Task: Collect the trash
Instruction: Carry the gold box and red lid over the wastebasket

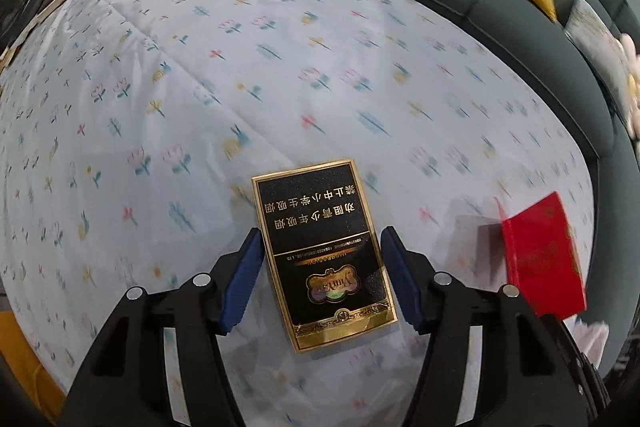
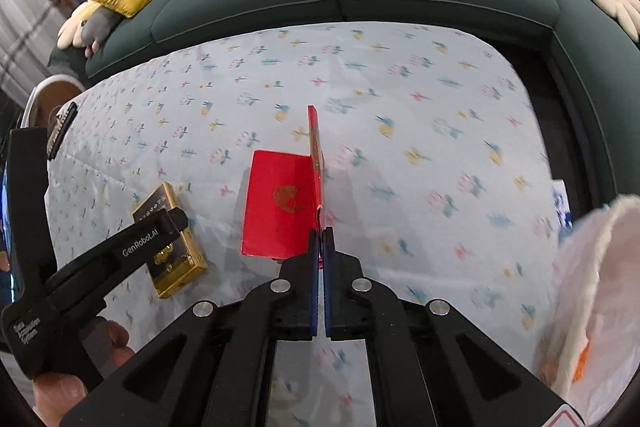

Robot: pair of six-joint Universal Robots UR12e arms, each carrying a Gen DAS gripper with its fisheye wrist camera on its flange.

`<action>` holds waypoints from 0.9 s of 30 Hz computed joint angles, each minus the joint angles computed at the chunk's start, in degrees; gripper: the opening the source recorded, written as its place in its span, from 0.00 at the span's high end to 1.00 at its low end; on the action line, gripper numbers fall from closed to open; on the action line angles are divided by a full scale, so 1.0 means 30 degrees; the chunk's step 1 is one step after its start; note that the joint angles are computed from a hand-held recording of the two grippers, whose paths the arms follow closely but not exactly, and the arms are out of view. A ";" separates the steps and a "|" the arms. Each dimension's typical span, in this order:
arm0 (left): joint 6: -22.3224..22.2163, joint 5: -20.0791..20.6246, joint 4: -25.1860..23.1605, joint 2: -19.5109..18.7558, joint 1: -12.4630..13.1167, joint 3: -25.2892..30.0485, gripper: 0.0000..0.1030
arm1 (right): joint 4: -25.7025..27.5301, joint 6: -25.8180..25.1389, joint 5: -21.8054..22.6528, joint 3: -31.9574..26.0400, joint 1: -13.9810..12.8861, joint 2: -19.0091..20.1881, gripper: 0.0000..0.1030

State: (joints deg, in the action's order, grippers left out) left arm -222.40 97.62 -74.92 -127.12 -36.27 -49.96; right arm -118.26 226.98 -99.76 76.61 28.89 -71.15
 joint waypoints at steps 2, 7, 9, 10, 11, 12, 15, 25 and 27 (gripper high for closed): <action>0.0268 -0.0091 0.0065 0.0152 -0.0282 -0.0067 0.44 | -0.0129 0.0635 -0.0198 0.0593 0.0078 -0.0543 0.98; 0.0881 -0.0289 0.0249 0.0447 -0.0950 -0.0099 0.44 | -0.0213 0.1878 -0.0736 0.1891 0.0248 -0.1824 0.98; 0.1156 -0.0330 0.0370 0.0577 -0.1267 -0.0183 0.44 | -0.0271 0.2297 -0.0968 0.2410 0.0308 -0.2349 0.98; 0.1403 -0.0378 0.0371 0.0576 -0.1437 -0.0068 0.44 | -0.0317 0.2546 -0.1100 0.2685 0.0342 -0.2623 0.98; 0.1619 -0.0408 0.0417 0.0631 -0.1602 -0.0072 0.44 | -0.0329 0.2772 -0.1247 0.2919 0.0385 -0.2874 0.98; 0.1802 -0.0438 0.0411 0.0630 -0.1682 -0.0015 0.44 | -0.0310 0.3006 -0.1458 0.3194 0.0447 -0.3179 0.98; 0.2098 -0.0796 0.0473 0.0779 -0.2117 0.0026 0.44 | -0.0209 0.3620 -0.2013 0.3941 0.0599 -0.4041 0.98; 0.3138 -0.1114 0.0436 0.0736 -0.3421 0.0795 0.44 | 0.0175 0.5505 -0.3560 0.5946 0.1000 -0.6520 0.98; 0.3332 -0.1071 0.0362 0.0662 -0.3609 0.1012 0.44 | 0.0286 0.5866 -0.3988 0.6242 0.1062 -0.6984 0.98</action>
State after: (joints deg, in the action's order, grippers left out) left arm -212.41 94.40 -73.84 -125.13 -47.10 -46.92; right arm -117.40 244.58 -111.73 95.34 32.08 -92.10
